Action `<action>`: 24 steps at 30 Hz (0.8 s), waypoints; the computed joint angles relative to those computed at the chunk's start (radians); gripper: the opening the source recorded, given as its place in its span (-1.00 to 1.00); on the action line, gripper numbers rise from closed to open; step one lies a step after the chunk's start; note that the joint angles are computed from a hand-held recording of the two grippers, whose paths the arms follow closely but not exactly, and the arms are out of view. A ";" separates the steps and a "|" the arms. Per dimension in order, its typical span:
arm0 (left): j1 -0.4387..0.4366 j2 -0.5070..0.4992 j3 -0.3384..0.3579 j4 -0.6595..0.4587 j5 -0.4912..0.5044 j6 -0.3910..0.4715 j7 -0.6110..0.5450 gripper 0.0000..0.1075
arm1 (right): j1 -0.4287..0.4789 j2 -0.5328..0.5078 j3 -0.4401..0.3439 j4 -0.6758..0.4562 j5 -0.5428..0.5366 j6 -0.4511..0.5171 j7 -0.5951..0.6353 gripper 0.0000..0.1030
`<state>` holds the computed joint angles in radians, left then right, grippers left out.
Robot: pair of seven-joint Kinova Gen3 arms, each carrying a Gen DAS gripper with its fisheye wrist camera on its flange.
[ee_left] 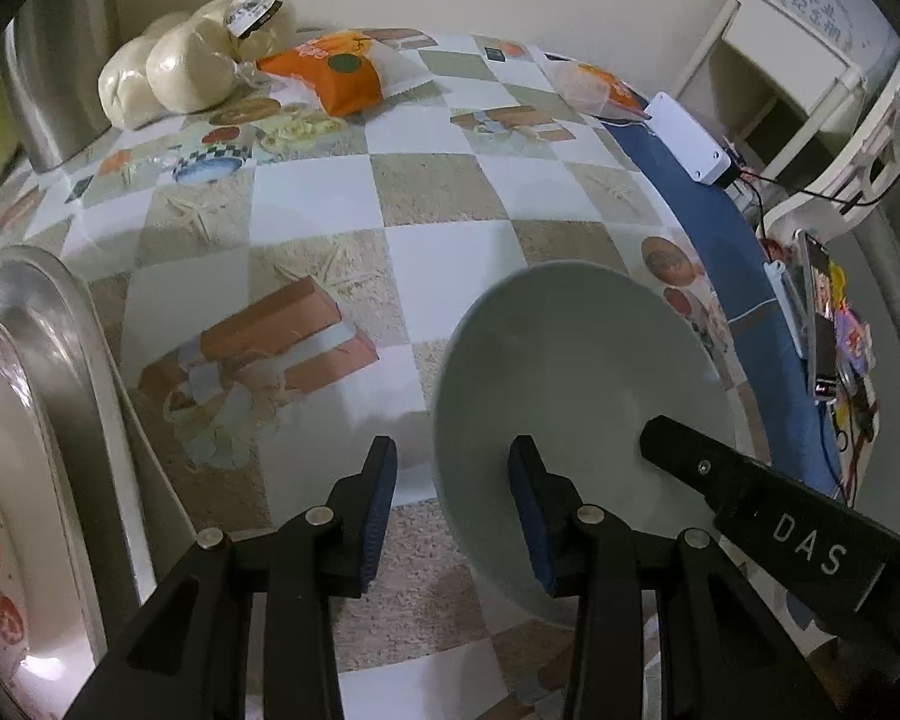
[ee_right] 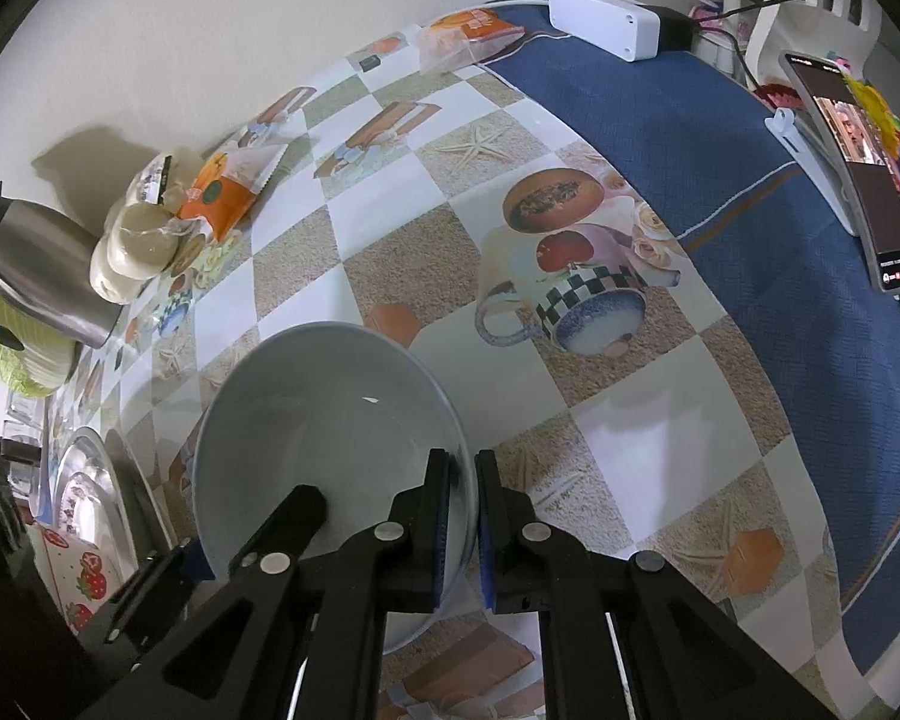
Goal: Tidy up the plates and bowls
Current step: 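Lift the white round bowl off the table with both grippers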
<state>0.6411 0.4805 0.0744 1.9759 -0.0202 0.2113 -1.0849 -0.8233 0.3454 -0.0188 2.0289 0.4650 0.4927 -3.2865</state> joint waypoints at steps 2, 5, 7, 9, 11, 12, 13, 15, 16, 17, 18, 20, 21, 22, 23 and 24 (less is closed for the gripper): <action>0.000 0.001 0.001 0.004 0.000 -0.011 0.000 -0.22 | 0.001 0.000 -0.001 -0.001 -0.001 0.000 0.001 -0.81; -0.033 0.004 0.034 0.015 0.018 -0.034 -0.013 -0.22 | 0.004 0.001 -0.002 -0.001 -0.003 -0.001 0.005 -0.81; -0.041 0.005 0.041 0.016 0.028 -0.038 -0.019 -0.22 | 0.005 0.001 -0.002 -0.001 -0.003 0.000 0.007 -0.80; -0.051 0.005 0.051 0.019 0.038 -0.045 -0.025 -0.25 | 0.006 0.002 -0.003 -0.002 -0.005 0.002 0.011 -0.80; -0.059 0.004 0.058 0.023 0.046 -0.051 -0.032 -0.27 | 0.007 0.003 -0.005 -0.003 -0.008 0.003 0.015 -0.80; -0.064 0.004 0.063 0.024 0.048 -0.052 -0.037 -0.28 | 0.009 0.003 -0.006 -0.003 -0.010 0.003 0.018 -0.80; -0.070 0.004 0.069 0.026 0.052 -0.054 -0.043 -0.30 | 0.011 0.004 -0.008 -0.004 -0.013 0.004 0.023 -0.80; -0.093 0.006 0.090 0.026 0.062 -0.054 -0.058 -0.30 | 0.019 0.006 -0.014 -0.008 -0.023 0.005 0.039 -0.80; -0.121 0.007 0.118 0.031 0.072 -0.060 -0.070 -0.30 | 0.024 0.007 -0.017 -0.010 -0.029 0.004 0.050 -0.80; -0.145 0.008 0.142 0.036 0.082 -0.067 -0.082 -0.32 | 0.026 0.007 -0.018 -0.009 -0.034 0.000 0.057 -0.80; -0.167 0.009 0.165 0.039 0.090 -0.073 -0.094 -0.35 | 0.032 0.007 -0.020 -0.007 -0.041 -0.008 0.067 -0.80; -0.160 0.005 0.158 0.039 0.098 -0.076 -0.104 -0.44 | 0.038 0.006 -0.019 -0.001 -0.052 -0.029 0.082 -0.80; -0.144 0.003 0.141 0.036 0.100 -0.071 -0.103 -0.44 | 0.040 0.006 -0.019 0.003 -0.057 -0.040 0.090 -0.80; -0.133 0.001 0.128 0.035 0.101 -0.067 -0.101 -0.44 | 0.043 0.004 -0.019 0.008 -0.064 -0.054 0.100 -0.80; -0.140 0.000 0.133 0.037 0.105 -0.071 -0.105 -0.44 | 0.046 0.004 -0.019 0.010 -0.072 -0.064 0.111 -0.80; -0.151 0.000 0.143 0.040 0.109 -0.075 -0.111 -0.44 | 0.045 0.004 -0.016 0.011 -0.078 -0.070 0.119 -0.80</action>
